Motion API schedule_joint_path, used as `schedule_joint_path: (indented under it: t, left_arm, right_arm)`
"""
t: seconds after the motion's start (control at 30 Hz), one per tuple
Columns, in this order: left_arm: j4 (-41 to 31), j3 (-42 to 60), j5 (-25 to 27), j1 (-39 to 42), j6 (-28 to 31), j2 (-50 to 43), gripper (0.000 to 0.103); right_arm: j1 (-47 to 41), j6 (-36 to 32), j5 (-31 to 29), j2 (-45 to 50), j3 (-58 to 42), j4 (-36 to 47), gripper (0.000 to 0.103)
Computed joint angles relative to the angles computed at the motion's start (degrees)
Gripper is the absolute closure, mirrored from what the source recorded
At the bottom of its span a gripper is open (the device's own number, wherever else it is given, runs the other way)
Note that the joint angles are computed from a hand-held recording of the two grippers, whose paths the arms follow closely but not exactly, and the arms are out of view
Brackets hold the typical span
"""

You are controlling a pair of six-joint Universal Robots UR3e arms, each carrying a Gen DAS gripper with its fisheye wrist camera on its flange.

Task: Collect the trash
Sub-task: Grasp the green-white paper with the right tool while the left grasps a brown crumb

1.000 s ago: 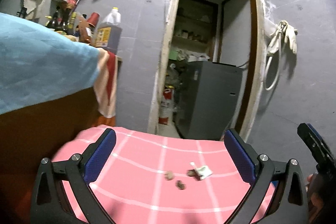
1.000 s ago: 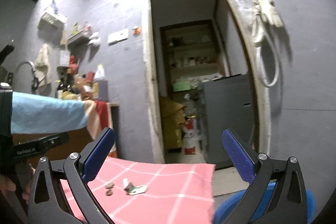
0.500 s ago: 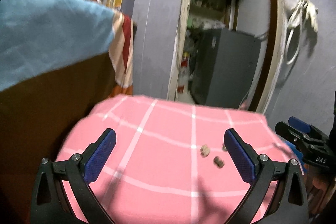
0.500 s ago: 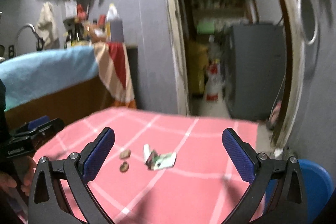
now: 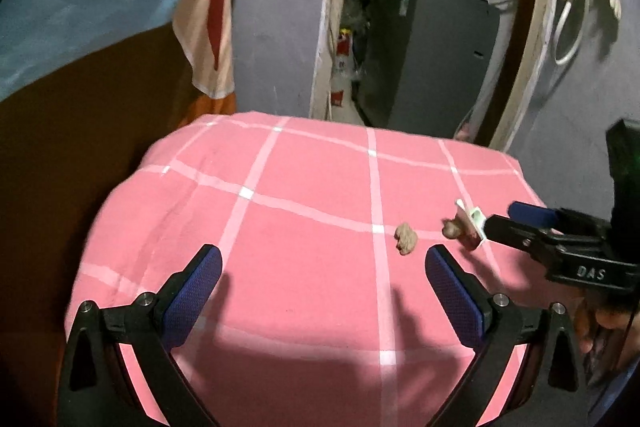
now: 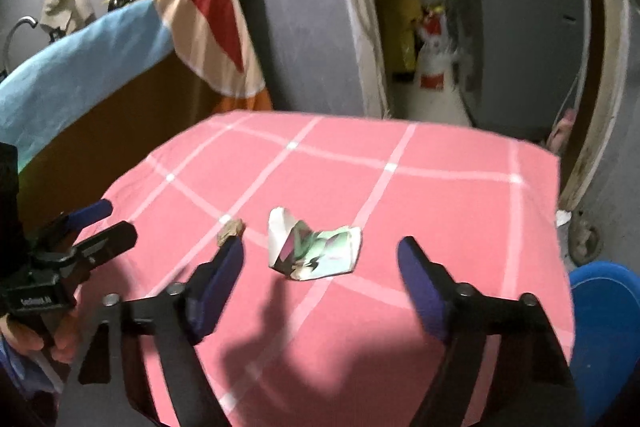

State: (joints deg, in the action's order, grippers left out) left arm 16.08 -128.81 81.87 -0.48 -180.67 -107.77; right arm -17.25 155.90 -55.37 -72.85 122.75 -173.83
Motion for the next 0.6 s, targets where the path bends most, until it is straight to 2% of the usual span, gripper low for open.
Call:
schedule_joint_path:
  t: [0.07,0.2,0.23,0.5,0.6]
  left_arm:
    - [-2.3,1.1,-0.8,0.0,0.6,-0.3,0.009]
    - [-6.4,3.5,-2.3,0.1,1.8,-1.4,0.020]
    - [-7.4,3.9,-2.9,0.2,2.1,-1.6,0.025]
    - [-14.7,9.9,-5.0,-1.4,4.7,-4.4,0.040]
    - [-17.1,13.1,-5.0,-2.3,6.0,-6.2,0.049]
  right_arm:
    - [1.3,-0.4,-1.2,1.1,-2.8,3.0,0.035]
    - [3.5,-0.7,-4.4,3.8,-8.2,9.1,0.049]
    - [3.5,-0.7,-4.2,3.9,-8.5,9.7,0.049]
    - [2.4,-2.2,-2.7,3.6,-8.6,11.3,0.052]
    - [2.1,-2.9,-2.1,3.8,-8.9,12.1,0.053]
